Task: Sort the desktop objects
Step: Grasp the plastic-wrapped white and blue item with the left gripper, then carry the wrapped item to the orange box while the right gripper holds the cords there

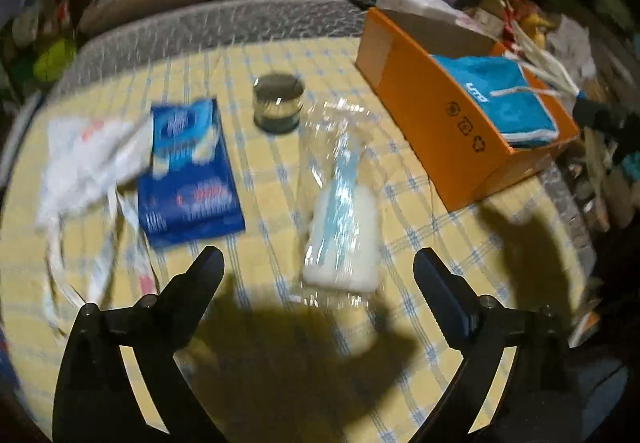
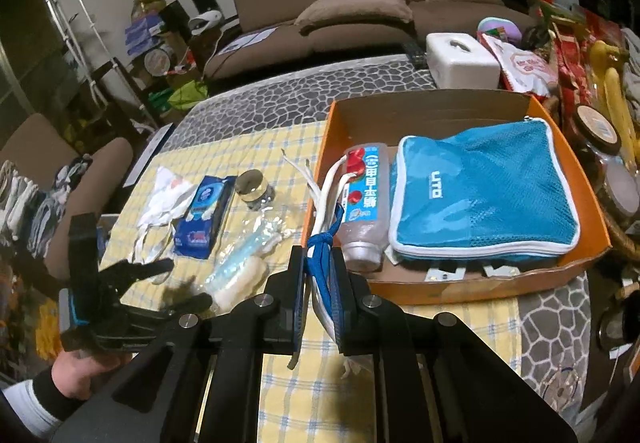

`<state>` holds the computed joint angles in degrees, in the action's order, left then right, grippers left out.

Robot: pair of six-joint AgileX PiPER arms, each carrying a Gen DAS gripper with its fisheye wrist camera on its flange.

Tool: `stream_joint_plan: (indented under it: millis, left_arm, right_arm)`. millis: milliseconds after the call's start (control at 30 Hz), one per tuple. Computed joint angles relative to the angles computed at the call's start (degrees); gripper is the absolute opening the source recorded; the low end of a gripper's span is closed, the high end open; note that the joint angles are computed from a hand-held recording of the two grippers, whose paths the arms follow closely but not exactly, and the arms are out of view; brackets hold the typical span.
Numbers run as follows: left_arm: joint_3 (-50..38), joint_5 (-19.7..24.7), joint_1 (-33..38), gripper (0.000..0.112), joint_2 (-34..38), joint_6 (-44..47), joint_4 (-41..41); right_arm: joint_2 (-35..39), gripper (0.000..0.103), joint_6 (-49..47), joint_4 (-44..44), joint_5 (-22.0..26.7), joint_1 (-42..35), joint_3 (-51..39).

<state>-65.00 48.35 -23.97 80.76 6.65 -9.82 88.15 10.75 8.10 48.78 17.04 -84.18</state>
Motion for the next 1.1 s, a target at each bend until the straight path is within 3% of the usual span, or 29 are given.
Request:
stream_joint_plan:
  millis: [100,267,300,333,367,400,500,700,900,1100]
  left_arm:
    - [-1.83,-1.36,-5.30,0.102,2.75,-4.78,7.22]
    - [-3.73,-2.98,-9.46,0.098,9.64,-11.60,16.16]
    - [-3.72,-3.24,-9.25,0.088,10.40,-11.46,15.84]
    - [-3.52,-3.78,-8.54,0.067,11.15,-10.13,14.20]
    - [-3.29,-4.17,-7.52,0.053,11.83,-8.05,11.85]
    - [-3.11,-4.48,-6.82,0.047,12.21,-6.82,10.22]
    - [-2.02,-5.88,-4.84,0.043,11.40,-4.00,5.92]
    - [-2.90,-3.58,-0.84,0.041,8.97,2.49,-3.17]
    - [-6.94,1.13,1.63,0.041,6.03,7.35,-9.42]
    - [-16.80,8.21,1.11,0.041,7.44,9.32,-13.01]
  right_arm:
    - [-0.88,0.012,0.08,0.30,0.36,-1.21,0.32]
    - [-2.54,0.012,-1.15,2.04,0.77,-3.74,1.33]
    - [-2.65,0.012,-1.56,2.48,0.90,-4.26,1.42]
    - [-2.74,0.012,-2.03,2.93,1.12,-4.93,1.43]
    - [-2.86,0.012,-1.87,2.80,1.20,-5.02,1.46]
    - [-2.85,0.012,-2.18,3.06,1.32,-5.57,1.39]
    - [-2.59,0.012,-3.13,4.30,1.34,-7.24,1.09]
    - [-1.33,0.012,-4.33,6.30,1.22,-9.29,-0.14]
    - [1.22,0.012,-5.62,9.86,2.87,-13.34,-4.06]
    - [7.53,0.012,-5.63,10.91,7.53,-17.37,-14.01]
